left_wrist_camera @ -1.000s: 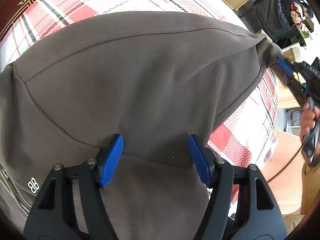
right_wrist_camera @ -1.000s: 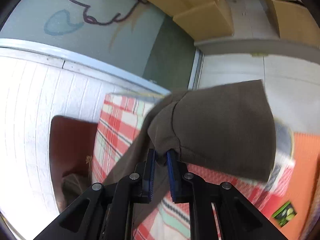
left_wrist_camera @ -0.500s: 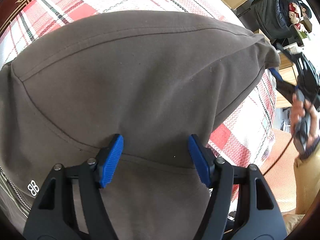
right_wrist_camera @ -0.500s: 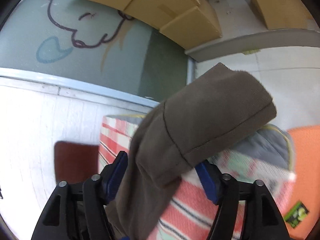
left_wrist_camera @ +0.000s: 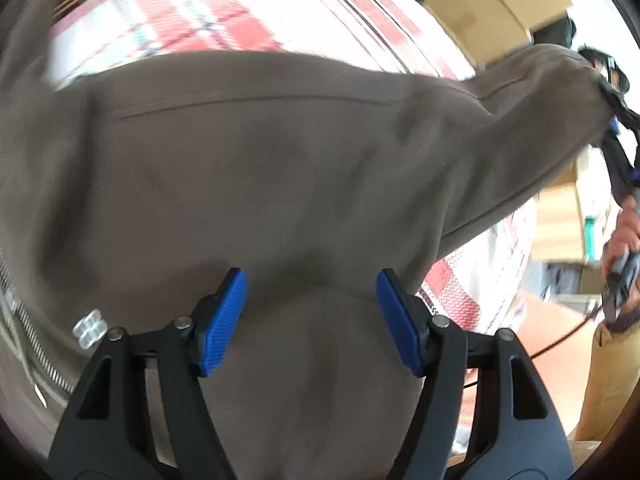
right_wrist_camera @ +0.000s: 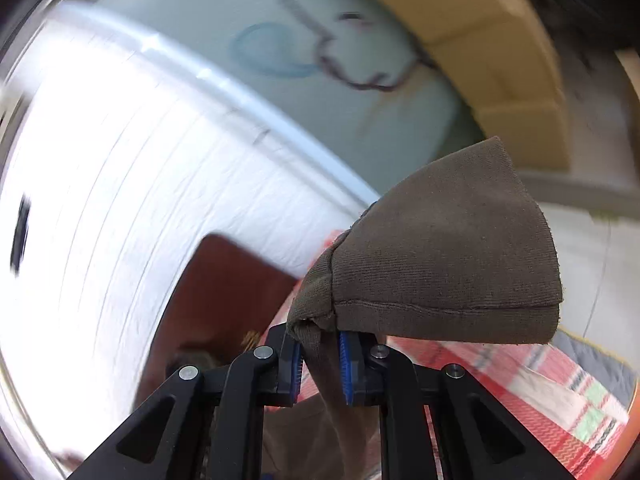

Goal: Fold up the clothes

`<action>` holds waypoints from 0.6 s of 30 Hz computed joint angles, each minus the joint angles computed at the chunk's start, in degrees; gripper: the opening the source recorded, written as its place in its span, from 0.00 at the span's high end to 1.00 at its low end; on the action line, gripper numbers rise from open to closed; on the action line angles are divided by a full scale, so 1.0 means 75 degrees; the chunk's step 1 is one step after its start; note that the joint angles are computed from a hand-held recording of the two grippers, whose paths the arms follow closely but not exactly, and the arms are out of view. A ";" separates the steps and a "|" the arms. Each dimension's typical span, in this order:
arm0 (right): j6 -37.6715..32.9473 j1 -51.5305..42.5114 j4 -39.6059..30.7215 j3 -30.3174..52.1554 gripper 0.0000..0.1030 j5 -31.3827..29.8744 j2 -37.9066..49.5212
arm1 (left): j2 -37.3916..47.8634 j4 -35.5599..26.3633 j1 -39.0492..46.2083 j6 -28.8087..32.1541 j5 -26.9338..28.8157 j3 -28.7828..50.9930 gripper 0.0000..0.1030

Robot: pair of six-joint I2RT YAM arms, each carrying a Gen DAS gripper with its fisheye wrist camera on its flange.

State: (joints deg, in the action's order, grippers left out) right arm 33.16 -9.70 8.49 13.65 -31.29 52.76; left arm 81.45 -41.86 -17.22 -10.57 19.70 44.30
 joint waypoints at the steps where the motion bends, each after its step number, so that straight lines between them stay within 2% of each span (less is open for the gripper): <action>1: -0.0060 0.0741 -0.0468 0.0327 0.86 0.0523 -0.0251 | -0.0347 -0.0209 0.0493 0.0150 0.0168 -0.0150 0.33; 4: -0.0301 0.2884 -0.1337 0.1325 0.86 0.2091 -0.0259 | -0.1181 -0.0923 0.1922 0.0816 0.0461 -0.0453 0.33; 6: -0.0342 0.4336 -0.1473 0.1900 0.86 0.3033 0.0148 | -0.1646 -0.1533 0.3066 0.1533 0.0585 -0.0577 0.33; 9: -0.0584 0.6132 -0.1547 0.2839 0.86 0.4170 0.1108 | -0.2108 -0.2606 0.5248 0.3129 0.0775 -0.0649 0.33; 12: -0.0922 0.7569 -0.1571 0.3924 0.87 0.5015 0.2415 | -0.2310 -0.3603 0.7780 0.5092 0.0764 -0.0684 0.33; 13: -0.0884 0.8154 -0.1647 0.4165 0.87 0.5408 0.2733 | -0.2226 -0.3883 0.8682 0.5807 0.0713 -0.0621 0.33; 15: -0.0984 0.8795 -0.1693 0.4802 0.87 0.5703 0.3568 | -0.1906 -0.4229 1.0264 0.7037 0.0612 -0.0449 0.33; 18: -0.1078 0.9598 -0.1584 0.5663 0.87 0.6026 0.4773 | -0.1199 -0.4493 1.2174 0.8435 0.0422 -0.0029 0.33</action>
State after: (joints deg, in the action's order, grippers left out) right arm 25.08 62.28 -3.39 56.12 13.90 88.56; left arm 72.45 -75.55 74.08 52.70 22.87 44.08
